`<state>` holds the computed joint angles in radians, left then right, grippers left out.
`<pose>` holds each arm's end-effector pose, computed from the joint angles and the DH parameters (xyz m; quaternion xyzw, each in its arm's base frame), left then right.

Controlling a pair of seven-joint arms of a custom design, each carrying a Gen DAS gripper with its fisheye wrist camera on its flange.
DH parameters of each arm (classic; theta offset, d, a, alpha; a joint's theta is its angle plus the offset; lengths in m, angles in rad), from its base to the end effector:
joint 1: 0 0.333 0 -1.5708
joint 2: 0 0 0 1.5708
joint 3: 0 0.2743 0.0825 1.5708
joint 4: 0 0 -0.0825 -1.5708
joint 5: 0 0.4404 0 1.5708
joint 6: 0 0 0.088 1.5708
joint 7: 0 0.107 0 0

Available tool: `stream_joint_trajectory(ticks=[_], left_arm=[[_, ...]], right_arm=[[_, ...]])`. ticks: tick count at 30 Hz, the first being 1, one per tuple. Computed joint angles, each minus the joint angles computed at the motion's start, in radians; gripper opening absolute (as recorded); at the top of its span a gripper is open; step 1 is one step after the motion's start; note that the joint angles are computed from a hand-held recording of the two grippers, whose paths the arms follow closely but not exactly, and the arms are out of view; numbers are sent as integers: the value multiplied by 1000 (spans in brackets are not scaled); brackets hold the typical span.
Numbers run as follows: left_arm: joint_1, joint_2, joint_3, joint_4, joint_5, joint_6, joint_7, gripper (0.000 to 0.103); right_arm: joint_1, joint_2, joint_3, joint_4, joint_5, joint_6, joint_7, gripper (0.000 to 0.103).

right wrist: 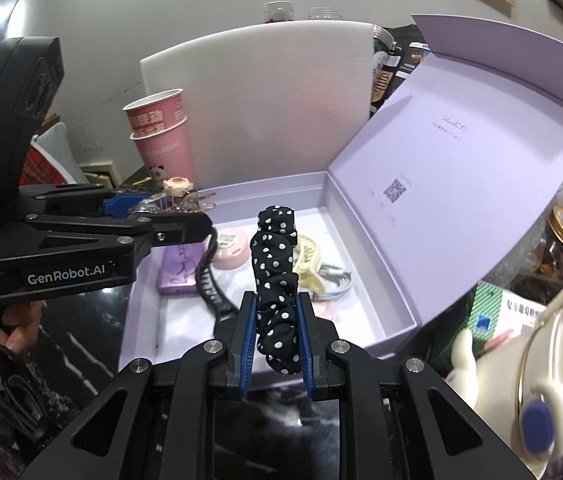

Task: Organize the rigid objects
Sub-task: 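Carry the hair clip and scrunchie over the lavender box with both grippers, then lower the hair clip and scrunchie into the box and open both grippers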

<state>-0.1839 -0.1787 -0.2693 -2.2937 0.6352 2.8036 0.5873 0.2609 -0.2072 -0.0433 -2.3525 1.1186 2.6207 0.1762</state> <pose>0.5117 -0.2826 0.4204 -0.6494 0.6586 -0.2963 0.2383 0.5503 0.1005 0.3823 -0.8302 0.3685 -0.1217 0.4003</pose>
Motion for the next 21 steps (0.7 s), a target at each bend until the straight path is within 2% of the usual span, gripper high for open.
stream_joint_trajectory(ticks=[10,21], left_arm=[[18,68,13,76,79,-24,-41,37],[9,155,44,185,150,-66,-91,37]], right_arm=[[-14,111,31,116,-19,25,52,19],[-29,178,64,215,-28,64,61,19]])
